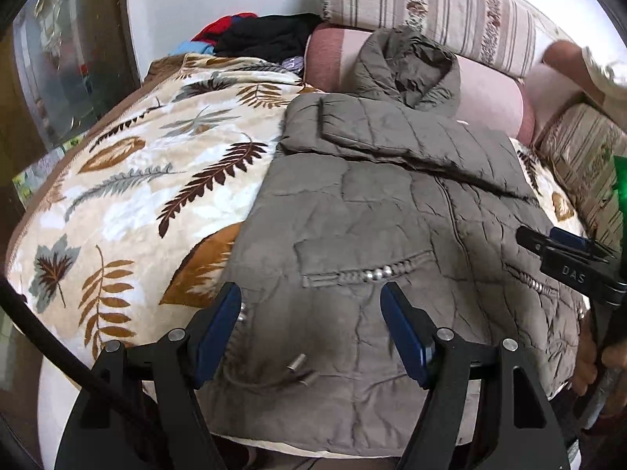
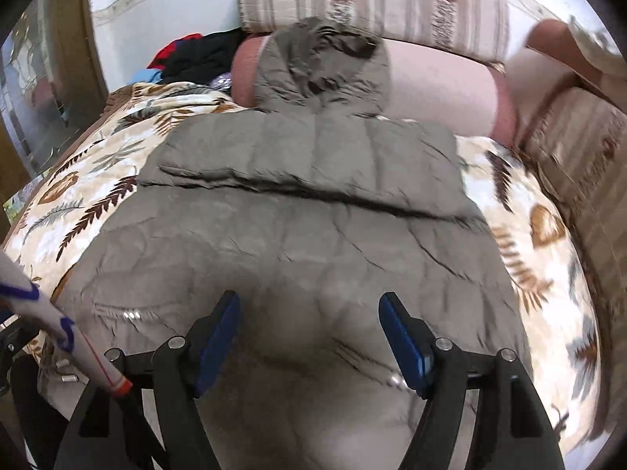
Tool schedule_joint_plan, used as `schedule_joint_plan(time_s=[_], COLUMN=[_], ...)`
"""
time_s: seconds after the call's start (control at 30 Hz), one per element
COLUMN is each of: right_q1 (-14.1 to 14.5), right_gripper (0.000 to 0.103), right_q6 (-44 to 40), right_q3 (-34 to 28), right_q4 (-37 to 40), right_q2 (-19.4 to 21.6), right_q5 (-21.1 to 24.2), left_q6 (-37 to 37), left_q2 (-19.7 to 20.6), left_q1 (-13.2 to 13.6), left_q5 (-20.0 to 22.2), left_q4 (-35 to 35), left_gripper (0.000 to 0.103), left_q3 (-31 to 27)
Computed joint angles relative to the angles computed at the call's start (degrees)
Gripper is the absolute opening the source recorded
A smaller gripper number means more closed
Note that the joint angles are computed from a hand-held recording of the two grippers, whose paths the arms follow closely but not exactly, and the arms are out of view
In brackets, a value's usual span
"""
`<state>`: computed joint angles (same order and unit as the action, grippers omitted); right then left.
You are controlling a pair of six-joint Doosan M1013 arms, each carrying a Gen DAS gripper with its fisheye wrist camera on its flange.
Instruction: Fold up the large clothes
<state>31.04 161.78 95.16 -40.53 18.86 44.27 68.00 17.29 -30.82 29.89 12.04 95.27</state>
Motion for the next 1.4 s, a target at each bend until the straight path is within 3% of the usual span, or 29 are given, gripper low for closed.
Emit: schedule_joint_plan(time_s=[0.17,0.5,1.13,1.23,1.4], right_q1=[0.6,1.2,6.8,8.0,9.2], right_gripper=[0.077,0.078,0.078,0.078,0.08], right_q6=[4.9,8.5,13.2,14.1,15.8], right_q3=[2.7,4.7,4.3,3.9,2.6], right_q4=[-3.3,-5.1,-11.3,-13.6,-18.4], right_q2=[-1.9,-3.7,-6.2,-7.0,-8.1], right_q5=[0.7,0.5,6.9,7.9,8.1], left_q6=[-2.3,-6.0,-15.9,-21.5,-41.5], left_q2=[0.1,-0.9,-7.1,-8.6,-11.1], left_q1=[-1.8,-3.4,-3.1,-3.5,-4.9], left_q5=[2.0,1.9,-4.5,-5.7,-4.9], left_q4=[3.6,8.9,17.8,23.7,45.7], left_gripper=[0.073,0.073,0.073,0.073,0.08], left_q3=[-0.6,0.2,6.5,7.9,10.1])
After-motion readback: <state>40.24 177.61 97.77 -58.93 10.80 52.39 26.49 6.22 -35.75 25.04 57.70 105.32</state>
